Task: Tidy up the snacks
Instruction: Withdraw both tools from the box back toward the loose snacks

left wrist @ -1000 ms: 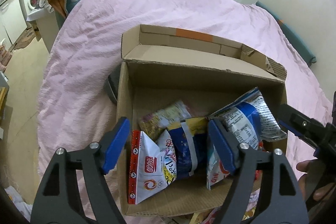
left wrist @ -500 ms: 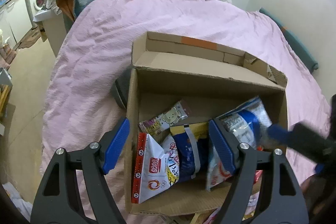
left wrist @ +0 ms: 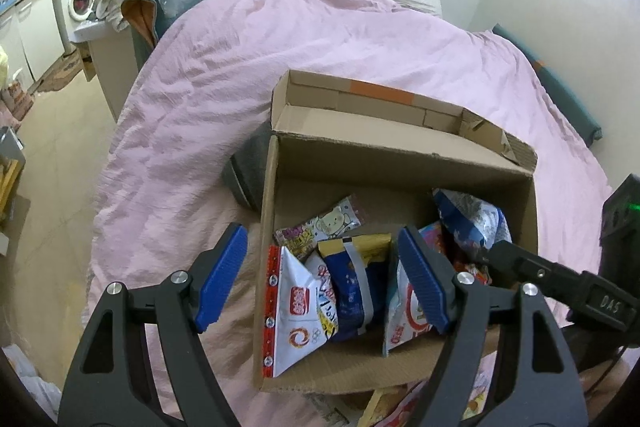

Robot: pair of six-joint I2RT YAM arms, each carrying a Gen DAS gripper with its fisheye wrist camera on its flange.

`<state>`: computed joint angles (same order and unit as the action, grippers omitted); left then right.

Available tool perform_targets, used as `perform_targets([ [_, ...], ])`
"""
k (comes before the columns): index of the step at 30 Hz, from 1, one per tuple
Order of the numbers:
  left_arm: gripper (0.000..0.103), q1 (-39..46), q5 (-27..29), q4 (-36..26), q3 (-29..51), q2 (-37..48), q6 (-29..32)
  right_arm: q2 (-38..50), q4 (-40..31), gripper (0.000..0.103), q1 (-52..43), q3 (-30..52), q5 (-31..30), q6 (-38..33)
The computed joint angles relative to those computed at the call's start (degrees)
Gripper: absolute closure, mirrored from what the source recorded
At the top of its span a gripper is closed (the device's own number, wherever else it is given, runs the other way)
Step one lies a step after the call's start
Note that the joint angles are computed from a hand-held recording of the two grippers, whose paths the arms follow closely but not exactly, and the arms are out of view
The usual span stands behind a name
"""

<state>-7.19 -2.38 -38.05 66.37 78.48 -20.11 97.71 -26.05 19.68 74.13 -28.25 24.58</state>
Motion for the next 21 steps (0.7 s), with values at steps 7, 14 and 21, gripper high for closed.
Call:
perform_targets([
  [7, 0.028, -1.4, -2.2, -2.3, -1.1, -4.5, 0.6, -7.4, -2.1, 0.008, 0.3, -4.2, 2.6, -2.5],
  [14, 0.028, -2.0, -4.1, -5.0, -4.6, -11.7, 1.2, -12.7, -4.0, 0.008, 0.6, -7.4, 5.0, -3.5],
  [21, 0.028, -3.1, -4.1, -9.3, -7.8, -17.2, 0.5, -18.6, -5.7, 0.008, -0.2, -12.2, 5.1, -2.6],
])
